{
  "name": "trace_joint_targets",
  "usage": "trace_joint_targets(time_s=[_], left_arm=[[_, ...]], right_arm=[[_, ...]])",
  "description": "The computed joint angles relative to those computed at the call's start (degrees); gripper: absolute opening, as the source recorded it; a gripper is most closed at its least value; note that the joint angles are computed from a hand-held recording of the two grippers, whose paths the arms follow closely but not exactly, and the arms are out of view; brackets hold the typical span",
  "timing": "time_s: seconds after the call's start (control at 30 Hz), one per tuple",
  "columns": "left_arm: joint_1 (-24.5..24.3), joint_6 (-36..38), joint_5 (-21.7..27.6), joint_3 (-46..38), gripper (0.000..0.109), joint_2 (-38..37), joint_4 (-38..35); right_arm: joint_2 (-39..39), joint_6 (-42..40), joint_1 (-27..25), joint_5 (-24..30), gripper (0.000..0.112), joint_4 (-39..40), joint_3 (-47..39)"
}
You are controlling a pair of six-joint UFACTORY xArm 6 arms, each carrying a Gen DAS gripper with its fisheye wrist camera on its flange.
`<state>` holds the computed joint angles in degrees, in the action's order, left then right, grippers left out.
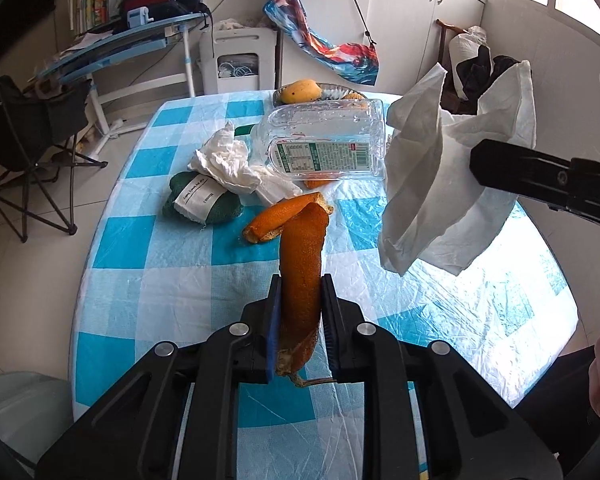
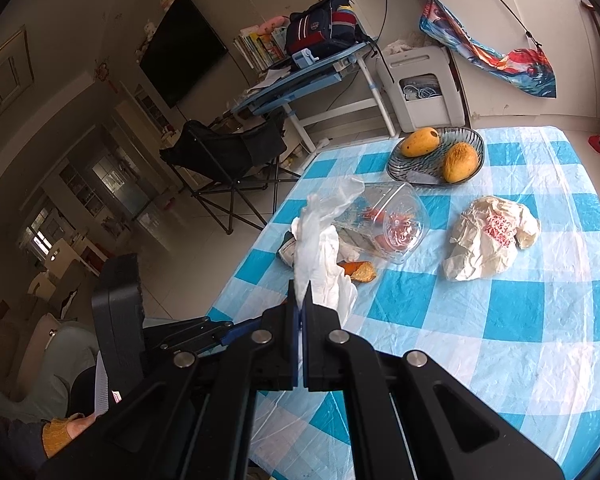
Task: Collect trash
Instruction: 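Lift the peel and tissue and carry both over the yellow bucket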
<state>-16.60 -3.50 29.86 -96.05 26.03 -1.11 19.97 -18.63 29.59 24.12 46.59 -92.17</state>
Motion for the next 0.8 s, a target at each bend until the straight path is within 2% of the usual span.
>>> trace_joint_targets(time_s=[0.17,0.4,0.57,0.8], left_arm=[[-0.08,1.73,-1.35,2.89,0.018,-2.19,-3.93],[-0.24,4.68,-5.49,11.21,0.018,-8.36,-8.84],[-0.32,5.1,-6.99,17.43,0.018,-13.13,-9.44],[-1.06,6.71,-8.51,26.85,0.018,-20.81,-12.59]], right_arm=[[-2.01,-0.95,0.63,-0.28,0.002,1.28,2.48],[-7.57,-1.37,2.55,-1.2,0.002,2.06,8.99],[-13.3,-2.82,5.06,-3.61,0.002,6.83,17.18],[-20.91,0.0,8.75,-4.32,0.002,8.49,28.37]])
